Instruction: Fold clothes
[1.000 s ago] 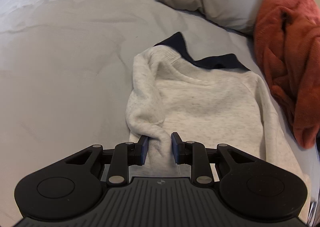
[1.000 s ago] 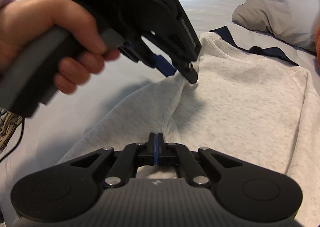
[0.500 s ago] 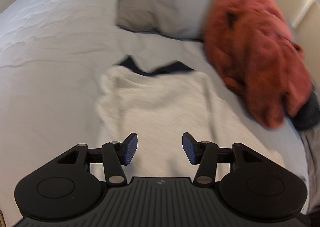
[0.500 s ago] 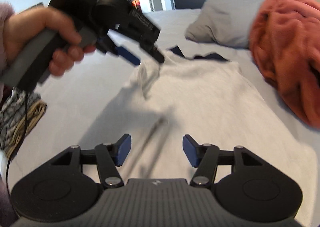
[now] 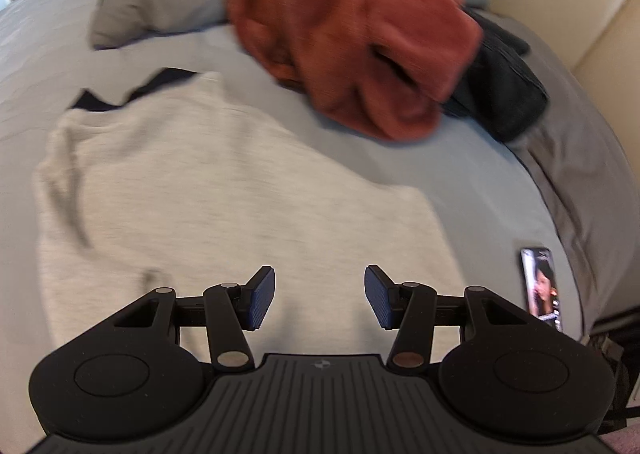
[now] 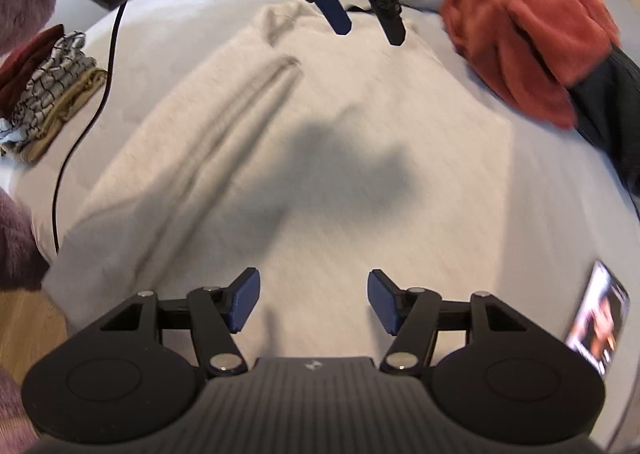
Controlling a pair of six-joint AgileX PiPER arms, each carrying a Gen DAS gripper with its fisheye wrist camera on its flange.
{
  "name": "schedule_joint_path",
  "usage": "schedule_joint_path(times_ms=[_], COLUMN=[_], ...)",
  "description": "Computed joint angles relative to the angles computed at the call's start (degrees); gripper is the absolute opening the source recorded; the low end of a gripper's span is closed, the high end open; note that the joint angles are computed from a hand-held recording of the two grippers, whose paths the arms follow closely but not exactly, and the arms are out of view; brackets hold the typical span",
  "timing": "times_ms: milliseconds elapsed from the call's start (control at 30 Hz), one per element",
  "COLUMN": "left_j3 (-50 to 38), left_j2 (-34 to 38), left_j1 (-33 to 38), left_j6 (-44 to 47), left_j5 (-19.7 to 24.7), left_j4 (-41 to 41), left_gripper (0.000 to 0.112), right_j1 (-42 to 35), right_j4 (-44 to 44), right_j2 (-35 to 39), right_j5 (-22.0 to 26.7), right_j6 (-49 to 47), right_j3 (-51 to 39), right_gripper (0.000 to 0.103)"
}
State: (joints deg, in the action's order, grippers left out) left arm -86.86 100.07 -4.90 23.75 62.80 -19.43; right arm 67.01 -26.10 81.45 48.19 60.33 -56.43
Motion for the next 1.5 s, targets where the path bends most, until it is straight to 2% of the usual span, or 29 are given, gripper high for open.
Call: schedule_joint_path(times_ms=[167,400,533,633,800,833,900,1000,1133,1300,1500], left_j3=[-0.36,-8.47,-15.23,-19.57,-22.42,-22.47,-22.18,-18.90,-12.13,-4.40,0.35], left_j2=[2.38,12.17,18.40,22.40,26.01,26.21,26.33,24.69,21.02,16.45,11.97], left_j1=[-9.68,-18.70,-21.98,-22.31,-22.95,-22.82,-22.41,-20.69,-15.67,-9.26,-4.67], left_j6=[-10.72,-24.42,-30.82,-33.19,-36.12,-36.22,-35.82,-32.47,-25.56,-15.72,-9.77], left_j5=[-1.69,-1.19,0.87,3.28,4.71,4.70,4.60,2.55,-1.43,-4.16,-3.36], left_j4=[4.47,10.35,14.66,14.11,16.05,16.19,16.46,14.60,6.79,-4.37,-10.02], left_gripper=[0.048,0.048,0.048,0.046,0.040,0.038,0.028,0.018,0.010,0.007,0.007], right_j1=[2.29,1.15,0.33,-0.63,-2.23,-2.52,-3.51,-4.98,-7.68,-14.90,-22.04], right_j4=[-0.39,-0.59,-1.43,-1.17,-1.55,-1.65,-1.27,-0.99,-0.46,6.79,18.20], right_j2=[-4.53,-8.02,-8.87,-9.44,-9.80,-9.98,-10.62,-12.54,-16.41,-15.14,-12.46], right_j5=[3.13,4.79,3.99,3.27,3.26,3.25,3.05,3.37,2.66,-4.06,-13.74], right_j6=[2.79,3.55,3.52,2.71,3.39,3.65,3.27,3.84,6.03,-0.29,-10.27], right_j3=[4.63,8.54,9.47,10.20,11.16,11.38,11.93,13.10,15.75,18.90,22.49], right_gripper=[0.064,0.065,0.066,0.066,0.066,0.066,0.066,0.066,0.066,0.066,0.067])
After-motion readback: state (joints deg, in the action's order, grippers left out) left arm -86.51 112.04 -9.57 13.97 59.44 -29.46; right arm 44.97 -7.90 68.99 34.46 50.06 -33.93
